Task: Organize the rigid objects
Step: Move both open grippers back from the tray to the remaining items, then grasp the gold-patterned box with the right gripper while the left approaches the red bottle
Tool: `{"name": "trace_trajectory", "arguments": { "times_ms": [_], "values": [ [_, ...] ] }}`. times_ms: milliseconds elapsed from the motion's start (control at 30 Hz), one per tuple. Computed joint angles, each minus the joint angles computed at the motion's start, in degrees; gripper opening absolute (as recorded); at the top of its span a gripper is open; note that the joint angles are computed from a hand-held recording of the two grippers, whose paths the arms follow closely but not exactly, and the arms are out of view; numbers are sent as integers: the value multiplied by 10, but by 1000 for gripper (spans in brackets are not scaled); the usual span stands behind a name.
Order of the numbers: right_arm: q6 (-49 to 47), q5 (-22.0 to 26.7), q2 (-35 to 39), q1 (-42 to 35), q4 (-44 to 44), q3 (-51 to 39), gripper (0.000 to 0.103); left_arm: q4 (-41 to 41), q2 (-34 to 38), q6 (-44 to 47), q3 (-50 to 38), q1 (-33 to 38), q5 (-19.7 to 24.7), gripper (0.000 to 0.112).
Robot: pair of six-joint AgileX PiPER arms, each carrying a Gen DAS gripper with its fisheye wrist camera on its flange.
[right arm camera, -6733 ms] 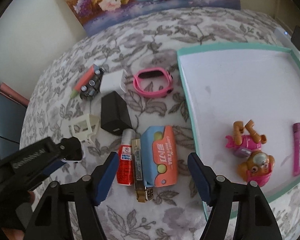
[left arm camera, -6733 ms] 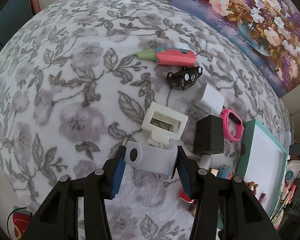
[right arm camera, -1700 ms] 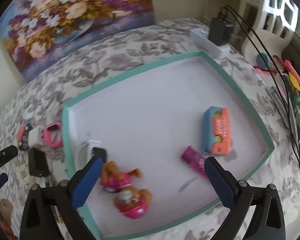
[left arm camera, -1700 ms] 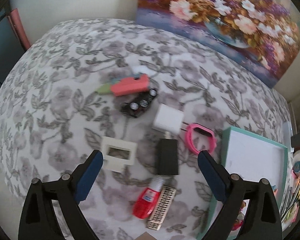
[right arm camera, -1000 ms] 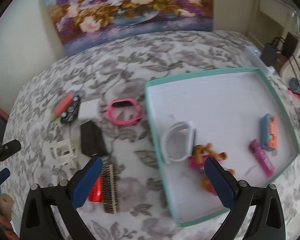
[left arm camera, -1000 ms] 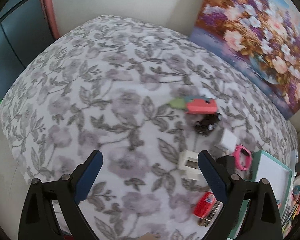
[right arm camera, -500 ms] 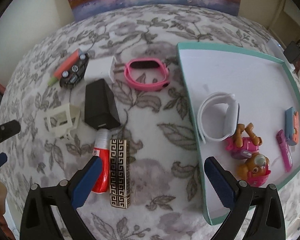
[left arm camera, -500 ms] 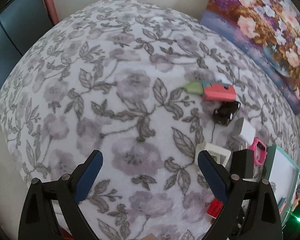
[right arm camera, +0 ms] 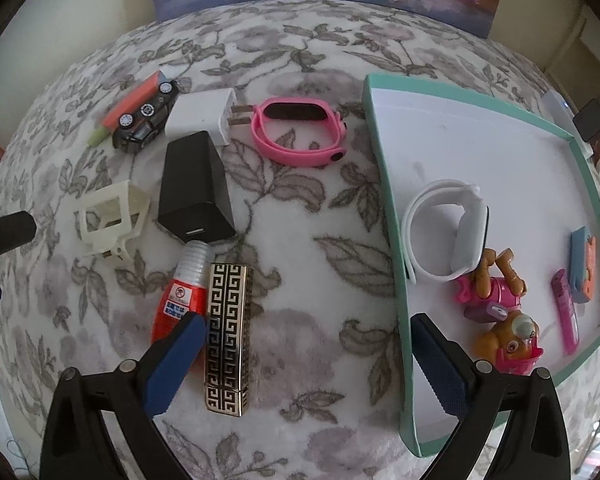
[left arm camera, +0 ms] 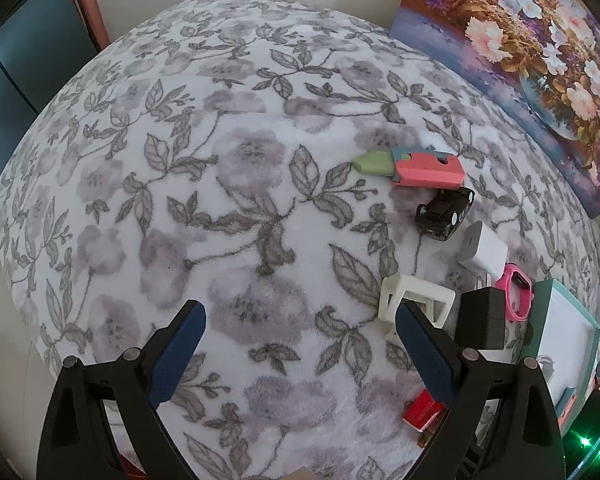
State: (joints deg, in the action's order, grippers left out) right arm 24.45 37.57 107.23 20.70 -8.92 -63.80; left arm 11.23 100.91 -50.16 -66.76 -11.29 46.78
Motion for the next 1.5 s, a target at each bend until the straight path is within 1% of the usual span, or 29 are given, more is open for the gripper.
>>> {"name": "trace_trajectory", "arguments": {
  "times_ms": [233,333,433,600,667,833,967,1100,1267,1333,1433,1500],
  "values": [
    [19,-8,4,11,-20,1,102,-2,23,9,-17,-12,13,96],
    [-4,-8,4,1,-3,-4,101,-2,31,14,-24,-18,18,96],
    [-29,-10,-1,-15,16,-4,95,-4,34,16,-26,-20,18,96],
    [-54,-11,-4,-36,34,-7,81,-5,35,15,-26,-23,16,96],
    [-60,-8,-2,-42,38,-11,78,-10,38,19,-27,-26,14,96],
    [-64,-2,-14,-43,43,-10,74,-19,48,35,-36,-34,13,96],
    [-67,-7,-48,-43,44,5,72,-22,46,36,-34,-35,8,96],
    [-79,-6,-59,-36,51,5,69,-31,43,41,-29,-33,3,96],
    [-95,-6,-45,-23,63,4,68,-36,44,45,-29,-32,2,96],
    [-104,-6,-37,-23,77,6,66,-37,47,46,-29,-33,3,96],
    [-103,-5,-27,-20,73,4,64,-41,54,51,-33,-35,5,96],
    [-115,-7,-17,-22,84,2,58,-45,61,55,-38,-37,7,96]
  ]
}}
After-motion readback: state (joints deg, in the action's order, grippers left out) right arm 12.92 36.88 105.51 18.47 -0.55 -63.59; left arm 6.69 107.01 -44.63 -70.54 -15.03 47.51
